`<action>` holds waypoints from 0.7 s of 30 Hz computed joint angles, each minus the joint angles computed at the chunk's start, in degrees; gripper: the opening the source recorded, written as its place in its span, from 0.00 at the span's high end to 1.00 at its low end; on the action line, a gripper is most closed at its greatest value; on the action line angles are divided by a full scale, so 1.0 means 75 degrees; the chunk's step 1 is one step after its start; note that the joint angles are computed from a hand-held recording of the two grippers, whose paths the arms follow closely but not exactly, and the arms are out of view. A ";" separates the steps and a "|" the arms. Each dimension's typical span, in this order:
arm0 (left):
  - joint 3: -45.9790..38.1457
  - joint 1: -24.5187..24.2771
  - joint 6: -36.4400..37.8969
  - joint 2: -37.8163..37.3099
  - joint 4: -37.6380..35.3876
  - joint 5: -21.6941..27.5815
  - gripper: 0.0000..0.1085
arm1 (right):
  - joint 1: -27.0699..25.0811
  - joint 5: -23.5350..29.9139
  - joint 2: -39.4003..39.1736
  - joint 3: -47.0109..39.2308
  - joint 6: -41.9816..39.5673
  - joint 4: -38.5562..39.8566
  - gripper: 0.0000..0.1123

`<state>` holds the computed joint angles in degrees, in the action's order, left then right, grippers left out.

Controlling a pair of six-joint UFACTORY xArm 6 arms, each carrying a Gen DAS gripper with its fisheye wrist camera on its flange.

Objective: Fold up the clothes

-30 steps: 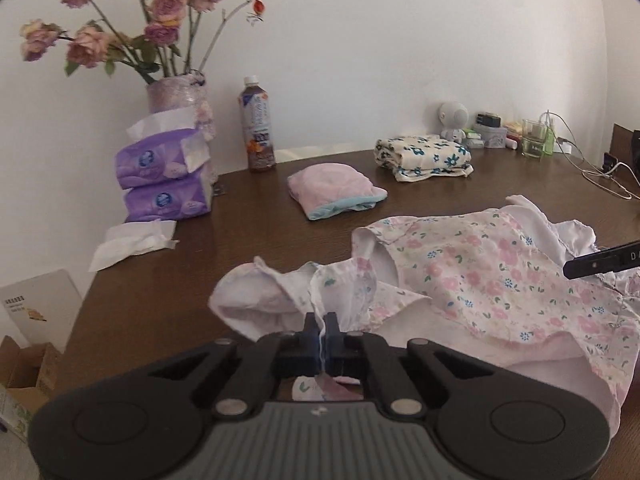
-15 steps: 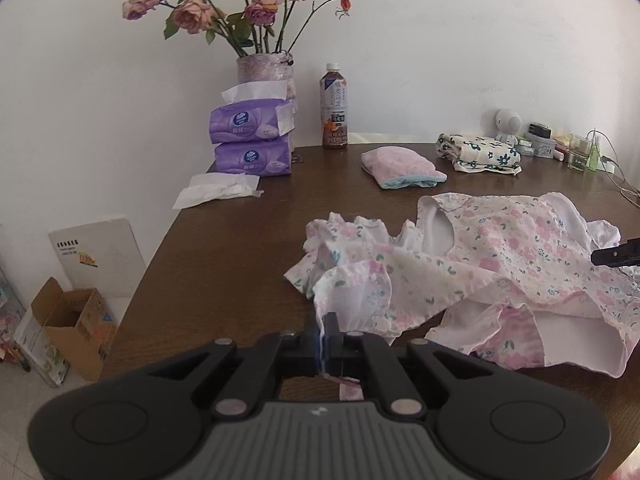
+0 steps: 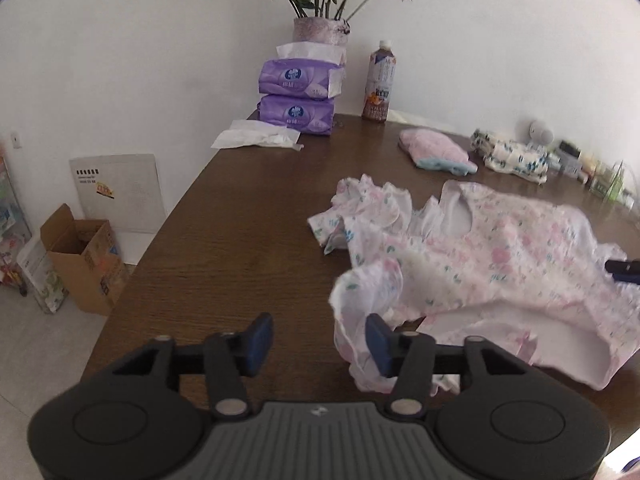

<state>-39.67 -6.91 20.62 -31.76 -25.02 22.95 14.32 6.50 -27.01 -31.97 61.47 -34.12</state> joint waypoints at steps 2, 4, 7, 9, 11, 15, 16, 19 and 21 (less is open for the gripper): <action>-0.0387 -0.0003 0.0416 0.0158 -0.0703 0.0042 0.41 | -0.0085 -0.0002 -0.0155 -0.0028 0.0005 -0.0177 0.35; -0.0847 -0.0109 0.0477 0.0469 -0.0759 -0.0028 0.35 | -0.0225 0.0006 -0.0297 -0.0119 0.0013 -0.0459 0.32; -0.1757 -0.0349 0.0503 0.1203 -0.0497 0.0026 0.35 | -0.0440 0.0330 -0.0313 -0.0517 -0.0174 -0.0766 0.31; -0.2497 -0.0519 0.0947 0.1783 -0.0696 0.0335 0.35 | -0.0548 0.0574 -0.0167 -0.0865 -0.0434 -0.0796 0.31; -0.3403 -0.0745 0.1173 0.2528 -0.0635 0.0787 0.35 | -0.0641 0.0766 0.0126 -0.1263 -0.0946 -0.0471 0.31; -0.5047 -0.1315 0.0810 0.3940 0.0186 0.1677 0.35 | -0.0730 0.1007 0.0995 -0.2176 -0.2696 0.0965 0.33; -0.5402 -0.1450 0.0676 0.4267 0.0373 0.1918 0.35 | -0.0723 0.1132 0.1264 -0.2464 -0.3176 0.1376 0.35; -0.6578 -0.1810 0.0325 0.5295 0.0838 0.2602 0.35 | -0.0652 0.1586 0.2089 -0.3328 -0.4812 0.2965 0.36; -0.7316 -0.1993 0.0078 0.5951 0.1096 0.2807 0.35 | -0.0674 0.2092 0.2592 -0.3926 -0.5535 0.3764 0.36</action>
